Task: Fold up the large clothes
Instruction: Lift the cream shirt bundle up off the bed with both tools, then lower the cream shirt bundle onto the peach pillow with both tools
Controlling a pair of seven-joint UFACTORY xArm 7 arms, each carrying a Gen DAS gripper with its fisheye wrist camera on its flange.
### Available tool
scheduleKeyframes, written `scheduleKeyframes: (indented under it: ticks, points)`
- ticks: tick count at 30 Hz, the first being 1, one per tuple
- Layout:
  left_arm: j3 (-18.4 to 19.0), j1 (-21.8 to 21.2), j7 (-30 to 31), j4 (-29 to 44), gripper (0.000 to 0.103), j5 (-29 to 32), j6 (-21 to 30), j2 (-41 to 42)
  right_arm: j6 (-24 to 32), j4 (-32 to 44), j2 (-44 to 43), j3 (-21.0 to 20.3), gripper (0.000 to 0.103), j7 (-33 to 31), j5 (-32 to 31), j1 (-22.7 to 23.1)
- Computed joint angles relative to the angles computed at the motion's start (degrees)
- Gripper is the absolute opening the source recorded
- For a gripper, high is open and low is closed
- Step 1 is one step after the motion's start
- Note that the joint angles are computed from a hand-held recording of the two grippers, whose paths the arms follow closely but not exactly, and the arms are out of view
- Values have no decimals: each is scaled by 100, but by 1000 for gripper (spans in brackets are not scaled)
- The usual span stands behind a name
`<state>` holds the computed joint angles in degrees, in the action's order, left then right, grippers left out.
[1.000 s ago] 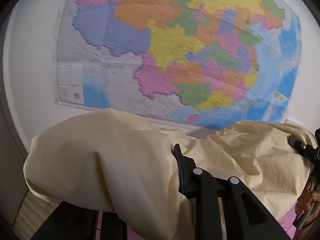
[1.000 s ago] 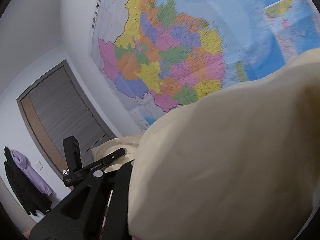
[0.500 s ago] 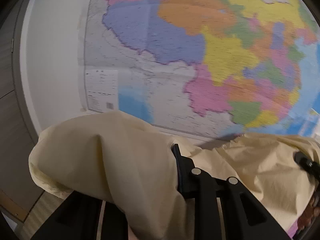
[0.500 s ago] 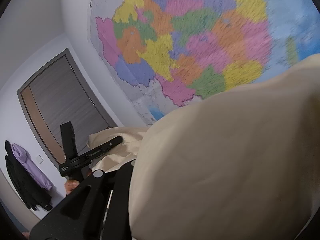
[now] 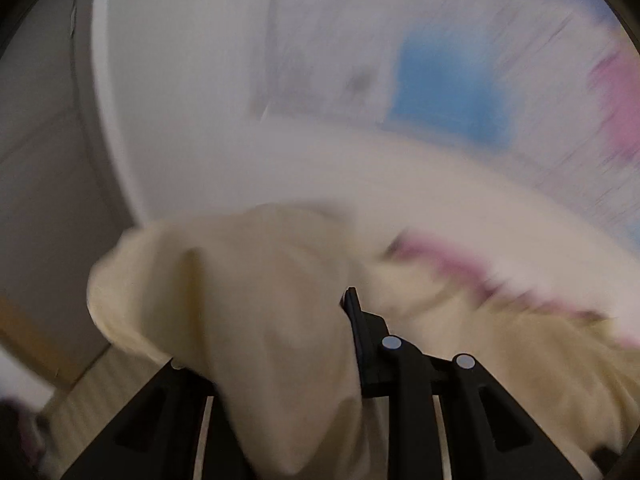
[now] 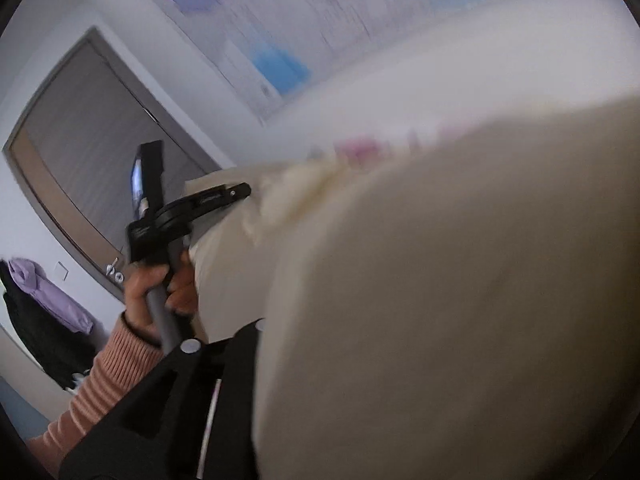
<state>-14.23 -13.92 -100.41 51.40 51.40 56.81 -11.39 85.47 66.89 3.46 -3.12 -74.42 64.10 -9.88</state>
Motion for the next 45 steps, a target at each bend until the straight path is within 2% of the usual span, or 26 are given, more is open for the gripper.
scheduleKeyframes:
  ticks: [1, 3, 6, 9, 12, 16, 17, 19, 23, 25, 26, 28, 29, 31, 33, 36, 38, 40, 42, 43, 44, 45]
  points:
    - [99, 38, -208, -301, 22, -72, -337, -77, 83, -52, 20, -30, 25, -54, 19, -38]
    - [175, 134, -505, -723, 24, -62, -873, -262, 250, -34, 25, -94, 43, -74, -108, -127]
    - [110, 275, -661, -1040, 27, -46, -1190, -472, 636, 104, 37, -225, 59, -175, -292, -346]
    - [-21, 325, -481, -1031, 28, -115, -1071, -513, 777, 155, -3, -379, 61, -446, -479, -573]
    - [-85, 316, -240, -1000, 35, -278, -877, -556, 1016, 378, 99, -567, 61, -500, -637, -915]
    - [-278, 211, -164, -874, 45, -431, -400, -572, 787, 491, -5, -677, 58, -798, -561, -1245]
    - [-330, 159, -149, -858, 46, -488, -240, -616, 730, 508, -50, -726, 52, -890, -475, -1324]
    - [-498, 53, -271, -840, 51, -535, 158, -731, 680, 565, -48, -703, 50, -881, -307, -1347]
    - [-912, -226, -546, -603, 56, -464, 1204, -693, 29, 575, -176, -535, 48, -792, -110, -1118]
    - [-1255, -335, -685, -314, 70, -304, 2013, -535, -442, 502, -218, -409, 48, -738, -68, -909]
    - [-1209, -507, -712, -278, 71, -159, 2132, -517, -738, 492, -219, -304, 48, -690, -189, -750]
    - [-1104, -719, -600, -276, 75, -35, 1939, -554, -1146, 391, -215, -153, 48, -688, -693, -466]
    - [-990, -811, -487, -311, 75, 19, 1588, -571, -1116, 366, -171, -191, 47, -752, -904, -447]
    - [-930, -914, -337, -236, 75, 72, 1251, -407, -1176, 275, -75, -183, 46, -811, -1245, -374]
    - [-891, -993, -201, -109, 75, 139, 1047, -153, -1205, 245, 5, -215, 46, -815, -1264, -394]
    - [-800, -1091, -319, 10, 75, 343, 795, 114, -1092, 383, 34, -240, 46, -648, -1334, -461]
    - [-750, -1179, -433, 70, 75, 462, 684, 196, -1005, 413, -69, -268, 46, -683, -1194, -516]
    - [-741, -1266, -548, 128, 76, 601, 644, 211, -760, 369, -256, -344, 46, -889, -798, -602]
    - [-750, -1365, -605, 148, 81, 777, 486, 179, -687, 359, -368, -355, 46, -924, -540, -563]
    - [-722, -1383, -646, 137, 85, 874, 259, 180, -781, 294, -459, -345, 47, -1017, -365, -516]
    - [-709, -1400, -695, 131, 86, 920, 100, 180, -886, 241, -515, -337, 56, -1048, -279, -460]
    - [-707, -1405, -772, 149, 86, 993, -18, 223, -968, 254, -503, -301, 57, -982, -265, -373]
